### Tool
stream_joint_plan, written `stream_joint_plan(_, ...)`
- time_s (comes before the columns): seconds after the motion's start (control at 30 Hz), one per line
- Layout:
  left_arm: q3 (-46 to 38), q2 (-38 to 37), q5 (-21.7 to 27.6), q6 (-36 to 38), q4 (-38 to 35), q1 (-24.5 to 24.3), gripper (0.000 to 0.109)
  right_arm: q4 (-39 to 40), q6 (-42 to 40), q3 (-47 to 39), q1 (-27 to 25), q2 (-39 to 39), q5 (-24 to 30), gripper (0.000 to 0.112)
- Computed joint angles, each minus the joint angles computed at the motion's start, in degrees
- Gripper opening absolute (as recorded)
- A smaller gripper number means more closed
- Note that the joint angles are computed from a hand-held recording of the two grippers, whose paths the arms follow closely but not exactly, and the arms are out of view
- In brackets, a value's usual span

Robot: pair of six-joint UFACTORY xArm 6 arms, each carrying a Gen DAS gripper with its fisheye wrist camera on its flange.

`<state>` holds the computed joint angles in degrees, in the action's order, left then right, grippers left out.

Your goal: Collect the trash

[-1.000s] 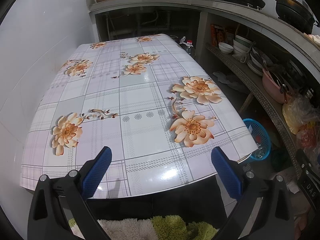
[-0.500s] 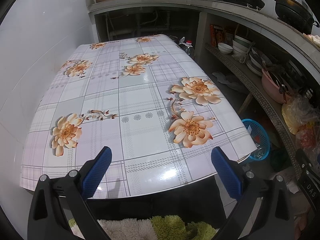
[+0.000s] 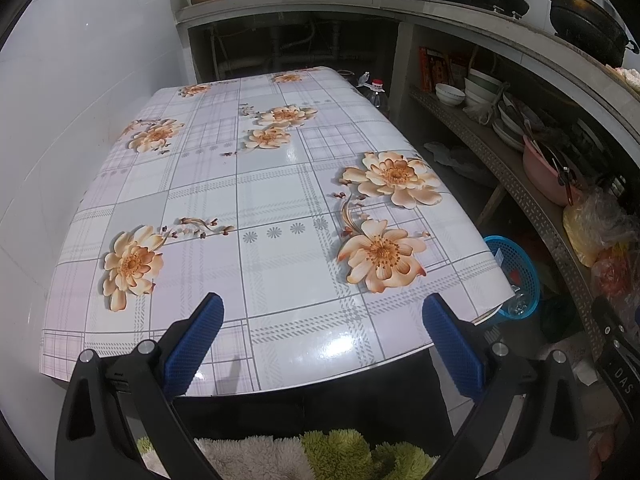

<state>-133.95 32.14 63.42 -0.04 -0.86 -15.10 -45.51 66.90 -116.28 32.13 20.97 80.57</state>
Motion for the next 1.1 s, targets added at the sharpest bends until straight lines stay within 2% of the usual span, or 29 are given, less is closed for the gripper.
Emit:
stream_joint_plan(0.4, -1.6, 0.8, 0.9, 0.0, -0.1, 0.0, 0.097, 0.0, 0.1, -0.2, 0.1, 0.2, 0.2, 0.095)
stream_joint_plan(0.77, 0.6, -0.4, 0.3, 0.9, -0.7, 0.1, 0.097, 0.1, 0.0, -0.4, 0.0, 0.3, 0.1, 0.095)
stream_joint_plan(1.1, -2.5, 1.2, 2.8, 2.5, -2.0, 0.2, 0.097, 0.5, -0.1, -1.2, 0.0, 0.8, 0.2, 0.095)
